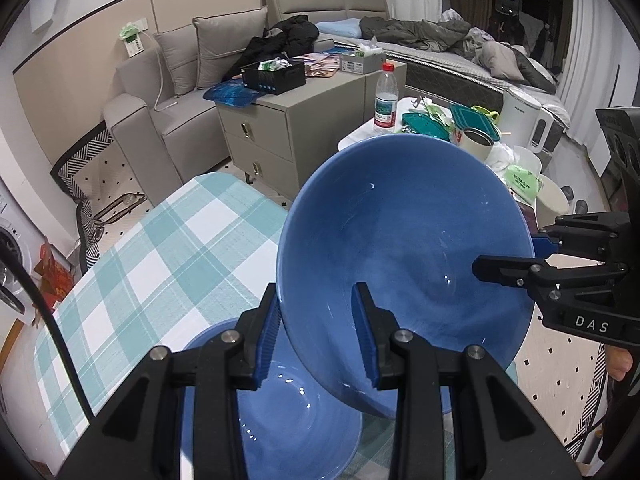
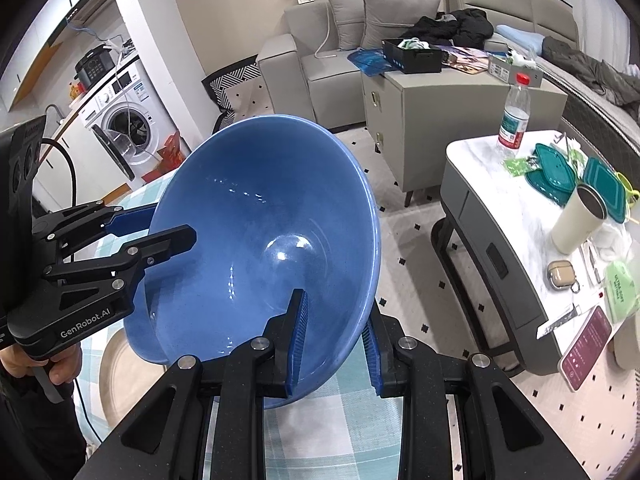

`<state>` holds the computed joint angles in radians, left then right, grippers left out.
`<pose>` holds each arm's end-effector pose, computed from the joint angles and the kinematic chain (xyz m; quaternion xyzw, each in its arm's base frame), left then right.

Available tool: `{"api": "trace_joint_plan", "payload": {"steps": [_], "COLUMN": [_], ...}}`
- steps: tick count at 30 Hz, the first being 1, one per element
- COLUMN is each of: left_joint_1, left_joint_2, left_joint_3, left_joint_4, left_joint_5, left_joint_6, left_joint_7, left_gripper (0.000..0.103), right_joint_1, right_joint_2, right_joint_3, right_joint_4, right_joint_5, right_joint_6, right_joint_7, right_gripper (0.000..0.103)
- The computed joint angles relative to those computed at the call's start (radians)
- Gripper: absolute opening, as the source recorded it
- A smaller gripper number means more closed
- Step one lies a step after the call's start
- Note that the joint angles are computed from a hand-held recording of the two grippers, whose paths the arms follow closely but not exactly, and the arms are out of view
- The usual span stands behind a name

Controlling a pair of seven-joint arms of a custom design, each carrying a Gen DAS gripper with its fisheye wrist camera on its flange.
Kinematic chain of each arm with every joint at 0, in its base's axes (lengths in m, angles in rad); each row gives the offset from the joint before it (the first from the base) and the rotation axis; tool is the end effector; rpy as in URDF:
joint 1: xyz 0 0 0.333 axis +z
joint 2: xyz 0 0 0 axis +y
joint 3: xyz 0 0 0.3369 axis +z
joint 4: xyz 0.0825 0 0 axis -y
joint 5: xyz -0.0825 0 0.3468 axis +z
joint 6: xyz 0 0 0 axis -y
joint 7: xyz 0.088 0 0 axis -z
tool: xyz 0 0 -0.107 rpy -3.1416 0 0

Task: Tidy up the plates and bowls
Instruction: 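Lift the blue bowl off the table with both grippers, then carry the held blue bowl with both grippers toward the nested blue bowls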

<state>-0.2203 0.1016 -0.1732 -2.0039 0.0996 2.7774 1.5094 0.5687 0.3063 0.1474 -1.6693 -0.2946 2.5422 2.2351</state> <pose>0.5463 -0.2274 0.5258 -0.5191 0.7880 -0.2675 0.1952 0.5059 0.4276 0.5271 -0.7479 0.5948 -0.1196 0.2695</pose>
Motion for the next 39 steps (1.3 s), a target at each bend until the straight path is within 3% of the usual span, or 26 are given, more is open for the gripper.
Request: {"api": "trace_joint_plan", "payload": {"steps": [39], "left_joint_1": [0.162], "left_joint_2": [-0.206], "left_joint_3": [-0.004], "left_joint_4": [-0.244], "left_joint_5": [0.015], "left_joint_6": [0.028], "left_joint_7": [-0.084], "left_gripper": [0.034], "right_joint_1": [0.114], "right_joint_2": [0.282], "right_joint_3": [0.025], "right_joint_4": [0.435], "right_joint_5": [0.126], "right_joint_6": [-0.163], "right_joint_7": [-0.224], "right_gripper": [0.026]}}
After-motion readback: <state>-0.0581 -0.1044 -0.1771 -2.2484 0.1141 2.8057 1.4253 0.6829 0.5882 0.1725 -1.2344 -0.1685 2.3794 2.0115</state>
